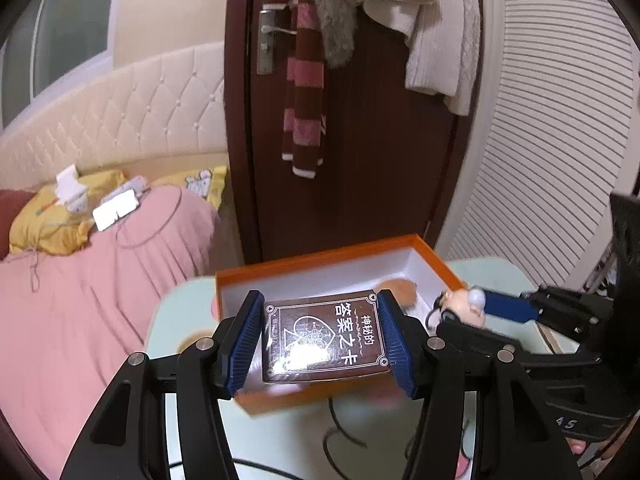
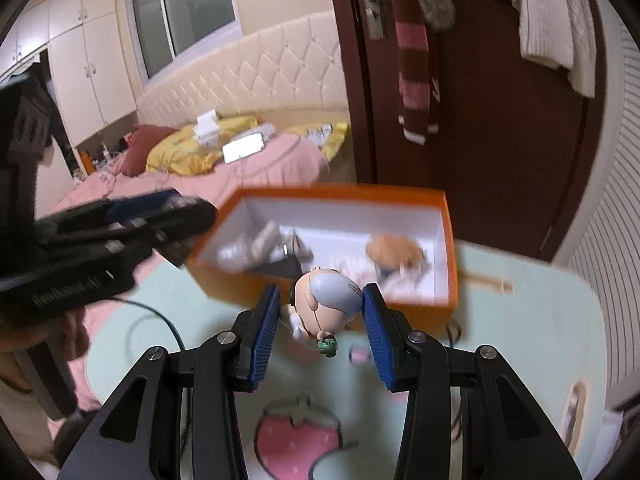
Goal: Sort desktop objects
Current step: 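Lower the card box into the box with the left tool while the right tool drops the figurine inside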
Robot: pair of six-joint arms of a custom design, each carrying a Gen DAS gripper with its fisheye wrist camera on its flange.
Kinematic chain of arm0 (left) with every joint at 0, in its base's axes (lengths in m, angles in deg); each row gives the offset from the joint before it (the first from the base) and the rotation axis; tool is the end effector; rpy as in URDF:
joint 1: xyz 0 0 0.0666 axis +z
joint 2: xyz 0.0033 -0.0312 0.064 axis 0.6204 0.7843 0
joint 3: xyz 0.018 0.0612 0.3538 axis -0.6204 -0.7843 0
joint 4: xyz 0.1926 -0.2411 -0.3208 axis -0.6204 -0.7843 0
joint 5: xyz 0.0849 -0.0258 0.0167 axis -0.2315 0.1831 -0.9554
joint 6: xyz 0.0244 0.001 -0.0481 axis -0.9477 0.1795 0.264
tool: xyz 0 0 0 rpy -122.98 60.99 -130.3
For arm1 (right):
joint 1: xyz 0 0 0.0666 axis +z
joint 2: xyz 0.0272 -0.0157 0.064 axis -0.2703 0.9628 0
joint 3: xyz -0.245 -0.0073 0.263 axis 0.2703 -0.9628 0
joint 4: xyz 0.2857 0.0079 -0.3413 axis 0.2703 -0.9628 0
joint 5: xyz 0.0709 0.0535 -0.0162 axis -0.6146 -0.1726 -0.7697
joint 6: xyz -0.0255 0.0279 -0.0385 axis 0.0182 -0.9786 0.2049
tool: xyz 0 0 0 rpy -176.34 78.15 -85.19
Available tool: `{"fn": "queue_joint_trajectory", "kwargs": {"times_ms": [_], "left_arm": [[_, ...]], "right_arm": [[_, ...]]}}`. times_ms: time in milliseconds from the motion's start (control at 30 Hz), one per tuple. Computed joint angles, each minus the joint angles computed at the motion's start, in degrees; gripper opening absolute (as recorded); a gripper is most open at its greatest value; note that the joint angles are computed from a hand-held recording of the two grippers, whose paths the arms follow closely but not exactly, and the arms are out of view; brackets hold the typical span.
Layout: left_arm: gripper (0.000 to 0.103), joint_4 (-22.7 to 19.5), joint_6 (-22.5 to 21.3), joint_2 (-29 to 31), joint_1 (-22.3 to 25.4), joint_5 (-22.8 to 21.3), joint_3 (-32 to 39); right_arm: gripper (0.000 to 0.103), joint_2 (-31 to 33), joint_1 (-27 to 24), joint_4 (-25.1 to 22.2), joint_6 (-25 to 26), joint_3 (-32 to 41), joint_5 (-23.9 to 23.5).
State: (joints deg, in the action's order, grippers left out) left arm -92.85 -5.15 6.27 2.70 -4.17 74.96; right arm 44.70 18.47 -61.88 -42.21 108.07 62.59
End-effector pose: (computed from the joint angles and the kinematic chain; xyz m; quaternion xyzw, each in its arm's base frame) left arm 0.4357 -0.2906 0.5792 -0.0478 0.8840 -0.0030 0.4650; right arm 0.4550 0.3144 0.5120 -0.2706 0.8558 0.2044 0.3907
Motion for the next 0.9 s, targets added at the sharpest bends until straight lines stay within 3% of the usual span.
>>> {"fn": "queue_joint_trajectory", "kwargs": {"times_ms": [133,433,833,900], "left_arm": [[0.056,0.7,-1.4,2.8,2.5,0.7,3.0],[0.056,-0.5,-0.3,7.2,6.0,4.4,5.2],[0.058,-4.2,0.8,10.2,7.3,6.1,6.4],[0.067,-4.8,1.0,10.6,7.3,6.0,6.5]], "right_arm": [[0.044,4.0,-0.2,0.5,1.1,6.0,1.1],[0.044,13.4,-0.4,-2.3,0.2,16.3,2.4],[0.044,18.4,-1.4,-6.2,-0.9,19.9,1.0],[0.044,18.6,-1.6,-6.4,-1.6,20.0,0.6]]}}
